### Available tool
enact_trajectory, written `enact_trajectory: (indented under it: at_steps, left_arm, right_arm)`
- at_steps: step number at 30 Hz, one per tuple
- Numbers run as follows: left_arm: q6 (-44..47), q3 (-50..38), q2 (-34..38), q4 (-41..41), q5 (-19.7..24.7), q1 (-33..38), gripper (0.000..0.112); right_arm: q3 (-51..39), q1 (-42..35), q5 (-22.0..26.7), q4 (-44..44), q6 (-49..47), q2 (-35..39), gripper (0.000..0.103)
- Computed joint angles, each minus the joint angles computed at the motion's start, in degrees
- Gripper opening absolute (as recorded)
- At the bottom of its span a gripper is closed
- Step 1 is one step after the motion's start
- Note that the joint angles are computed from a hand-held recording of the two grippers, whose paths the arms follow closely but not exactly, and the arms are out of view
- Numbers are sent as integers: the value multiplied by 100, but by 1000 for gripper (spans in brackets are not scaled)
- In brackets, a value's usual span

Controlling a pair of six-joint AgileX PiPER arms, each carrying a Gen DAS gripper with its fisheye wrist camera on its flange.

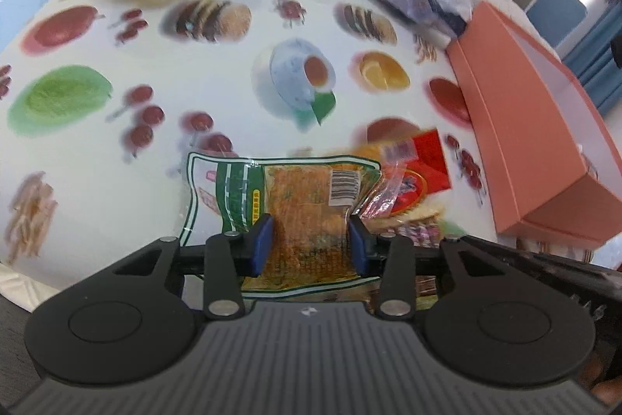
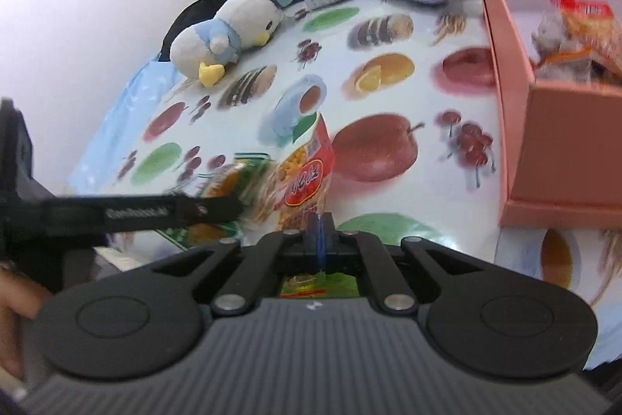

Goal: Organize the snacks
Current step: 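Carry both held packets up and over the pink box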

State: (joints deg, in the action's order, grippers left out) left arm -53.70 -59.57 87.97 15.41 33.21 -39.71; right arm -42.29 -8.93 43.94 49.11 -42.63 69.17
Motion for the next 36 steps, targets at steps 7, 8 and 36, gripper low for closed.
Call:
enact_trajectory:
  at_steps: [7,8,36]
  left_arm:
    - [-346,286,14,389,-266,-118,46]
    - [-334,311,12,397,-302,-110,46]
    - [-16,434,-59,73,-494,36,46]
  right_arm:
    - [82,-778,978,1005,-160,688,5]
    - [97,-883,1100,1147,-179,804,6]
    - [-297,-812,1535,1169,459,1904,13]
